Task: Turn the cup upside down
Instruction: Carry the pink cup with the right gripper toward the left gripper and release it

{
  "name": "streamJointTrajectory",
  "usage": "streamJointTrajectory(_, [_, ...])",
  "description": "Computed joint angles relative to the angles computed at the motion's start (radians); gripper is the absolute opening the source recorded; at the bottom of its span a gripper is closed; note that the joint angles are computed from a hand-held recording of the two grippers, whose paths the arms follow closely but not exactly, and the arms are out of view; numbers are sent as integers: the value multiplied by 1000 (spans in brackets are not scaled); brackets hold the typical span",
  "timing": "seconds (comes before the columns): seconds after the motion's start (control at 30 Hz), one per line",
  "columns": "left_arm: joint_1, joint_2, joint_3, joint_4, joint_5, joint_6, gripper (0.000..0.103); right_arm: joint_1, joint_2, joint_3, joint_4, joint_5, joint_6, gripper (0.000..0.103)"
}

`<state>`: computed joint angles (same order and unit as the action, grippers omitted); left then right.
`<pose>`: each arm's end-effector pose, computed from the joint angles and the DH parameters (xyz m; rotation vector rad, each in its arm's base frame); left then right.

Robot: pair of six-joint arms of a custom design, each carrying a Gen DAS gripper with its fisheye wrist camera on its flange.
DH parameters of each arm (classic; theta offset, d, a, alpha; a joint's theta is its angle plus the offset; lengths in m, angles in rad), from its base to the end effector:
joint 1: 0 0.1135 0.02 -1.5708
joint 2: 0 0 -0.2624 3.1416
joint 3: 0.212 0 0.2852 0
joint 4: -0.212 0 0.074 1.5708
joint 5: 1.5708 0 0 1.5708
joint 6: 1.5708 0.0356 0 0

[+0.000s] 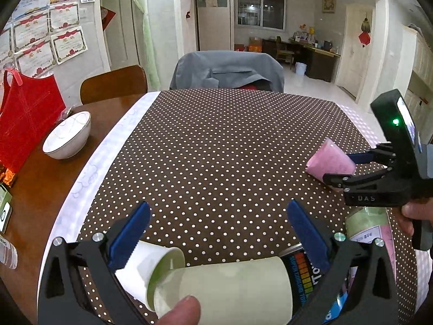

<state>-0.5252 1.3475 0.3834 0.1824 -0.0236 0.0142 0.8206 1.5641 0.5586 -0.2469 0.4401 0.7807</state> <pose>0.2149 -0.1236 0.0973 0.6185 2.2808 -0.2217 0.1826 0.1737 0.0717 0.0416 2.6081 -0.1055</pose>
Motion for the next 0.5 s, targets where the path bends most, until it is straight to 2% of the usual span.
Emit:
streamJointTrajectory(0.27, [6, -191, -52, -115, -5, 0, 99, 182, -175, 30, -208, 111, 175, 64])
streamJointTrajectory(0.37, [-7, -348, -89, -214, -19, -4, 99, 283, -228, 58, -294, 162, 268, 64])
streamJointTrajectory(0.5, [-5, -630, -141, -418, -24, -4, 99, 510, -243, 142, -454, 256, 477, 64])
